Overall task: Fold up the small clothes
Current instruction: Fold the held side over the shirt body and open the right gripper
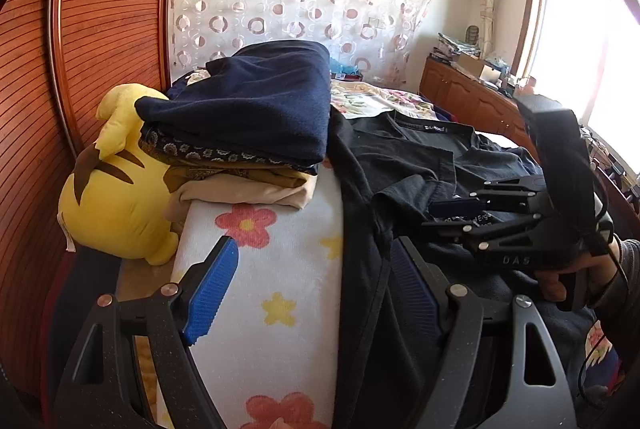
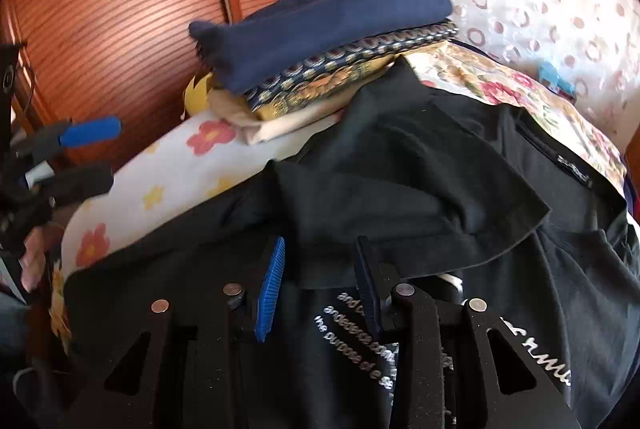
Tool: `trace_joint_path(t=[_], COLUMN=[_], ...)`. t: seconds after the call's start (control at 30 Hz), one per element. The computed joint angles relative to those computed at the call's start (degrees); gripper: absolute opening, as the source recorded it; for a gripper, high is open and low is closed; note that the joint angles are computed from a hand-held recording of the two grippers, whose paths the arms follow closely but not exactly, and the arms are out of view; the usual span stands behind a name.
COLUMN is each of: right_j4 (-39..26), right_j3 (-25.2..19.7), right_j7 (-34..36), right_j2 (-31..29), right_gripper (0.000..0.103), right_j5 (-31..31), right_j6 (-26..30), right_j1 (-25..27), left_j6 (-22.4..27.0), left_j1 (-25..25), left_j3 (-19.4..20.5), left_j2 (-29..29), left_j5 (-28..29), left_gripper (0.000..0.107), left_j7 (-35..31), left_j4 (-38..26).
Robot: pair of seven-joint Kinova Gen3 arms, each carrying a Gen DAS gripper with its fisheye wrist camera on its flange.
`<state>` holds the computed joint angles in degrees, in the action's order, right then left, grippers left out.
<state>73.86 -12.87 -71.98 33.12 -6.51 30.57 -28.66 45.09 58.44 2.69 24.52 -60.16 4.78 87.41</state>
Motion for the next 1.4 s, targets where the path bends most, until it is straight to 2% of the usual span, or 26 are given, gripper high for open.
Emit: trace_joint_path(t=[0.17, 0.27, 0.3, 0.33, 0.63, 0.8, 0.9, 1.03, 1.23, 1.4], right_j4=[-2.38, -2.4, -2.14, -1.21, 7.62, 10.43, 11.04, 11.62, 9.04, 1.42], right_j3=[2.64, 4.17, 3.79, 2.71, 0.84, -0.59, 0.23, -0.43, 0.87, 3.69], right_j7=[-1.77, -3.19, -2.83, -1.95, 1.59, 3.64, 3.29, 3.99, 0.37, -6.31], right_j2=[1.31, 0.71, 0.37, -0.61, -8.25, -10.48, -10.99, -11.29, -9.02, -3.78], right_gripper=[0.036, 0.019, 0.008, 0.006, 0.005, 0.005, 0.021, 0.025, 0.035, 0.037], right_j5=[3.12, 5.43, 5.65, 5.13, 2.75, 0.09, -0.54, -3.03, -4.54, -3.65], right_j6=[1.99, 2.05, 2.06, 2.39, -1.13, -1.58, -1.18, -1.63, -2.97, 0.28], right_j1=[-2.71, -4.5, -4.17, -3.11, 1.65, 4.75, 4.87, 7.28, 8.1, 6.68], left_j6=[-0.04, -0.13, -0.12, -0.14, -0.31, -0.56, -0.77, -0.73, -0.64, 0.46], left_j1=[-0.09, -0.08, -0.06, -0.07, 0.18, 0.11, 0.02, -0.23, -1.44, -2.86], left_j3=[0.07, 0.07, 0.1, 0.13, 0.12, 0.01, -0.19, -0.48, -1.0, -1.34], left_j2=[0.0, 0.02, 0.07, 0.08, 0.59, 1.4, 2.08, 3.36, 6.78, 9.95], left_j5=[0.1, 0.1, 0.14, 0.2, 0.56, 1.83, 2.91, 4.85, 10.23, 16.71], left_gripper=[0.079, 0.079, 0.079, 0.079, 0.079, 0.079, 0.079, 0.079, 0.079, 0.079], left_j7=[-0.06, 0.04, 0.0, -0.12, -1.3, -3.09, -4.85, -8.41, -17.33, -24.77], left_j4=[0.13, 0.2, 0.14, 0.05, -0.93, -2.16, -3.3, -5.73, -11.8, -16.92])
